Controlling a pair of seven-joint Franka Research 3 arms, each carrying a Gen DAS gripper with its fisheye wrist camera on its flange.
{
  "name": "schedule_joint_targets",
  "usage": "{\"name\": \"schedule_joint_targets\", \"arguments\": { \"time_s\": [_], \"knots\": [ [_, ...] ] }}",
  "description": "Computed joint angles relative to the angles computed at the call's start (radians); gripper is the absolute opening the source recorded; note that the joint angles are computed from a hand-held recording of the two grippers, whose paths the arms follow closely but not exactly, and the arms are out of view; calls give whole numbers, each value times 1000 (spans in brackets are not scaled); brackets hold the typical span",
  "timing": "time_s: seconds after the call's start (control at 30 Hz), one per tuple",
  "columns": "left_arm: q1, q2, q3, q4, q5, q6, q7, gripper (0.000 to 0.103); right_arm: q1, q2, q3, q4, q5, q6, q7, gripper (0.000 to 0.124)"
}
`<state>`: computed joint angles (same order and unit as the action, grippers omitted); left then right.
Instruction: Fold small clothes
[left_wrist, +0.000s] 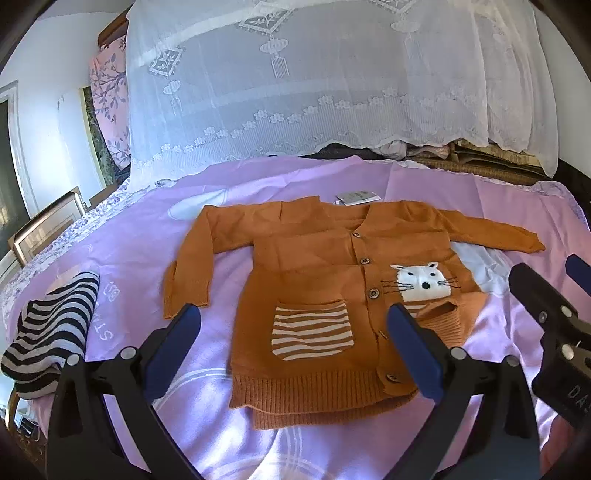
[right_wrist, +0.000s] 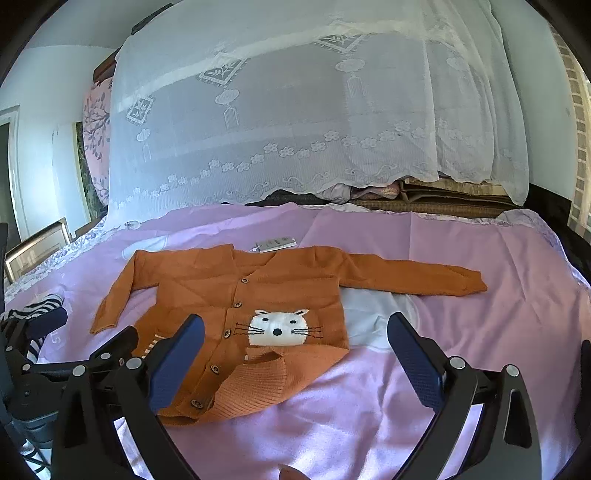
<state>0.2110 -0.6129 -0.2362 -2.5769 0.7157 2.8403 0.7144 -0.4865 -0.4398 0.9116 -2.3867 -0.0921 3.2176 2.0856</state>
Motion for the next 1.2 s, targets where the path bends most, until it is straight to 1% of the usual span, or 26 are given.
{"name": "schedule_joint_targets", "arguments": {
  "time_s": [0.33,0.53,1.2],
  "knots": [
    [-2,-9,-3,-1,4,-19,-10,99,10,9,-9,0,8,3,2,100],
    [-8,-9,5,2,-1,-27,-11,99,17,17,-16,2,9,2,6,100],
    [-13,-9,14,-1,-8,-30,-1,99,32,35,-33,3,0,0,19,100]
  ]
}}
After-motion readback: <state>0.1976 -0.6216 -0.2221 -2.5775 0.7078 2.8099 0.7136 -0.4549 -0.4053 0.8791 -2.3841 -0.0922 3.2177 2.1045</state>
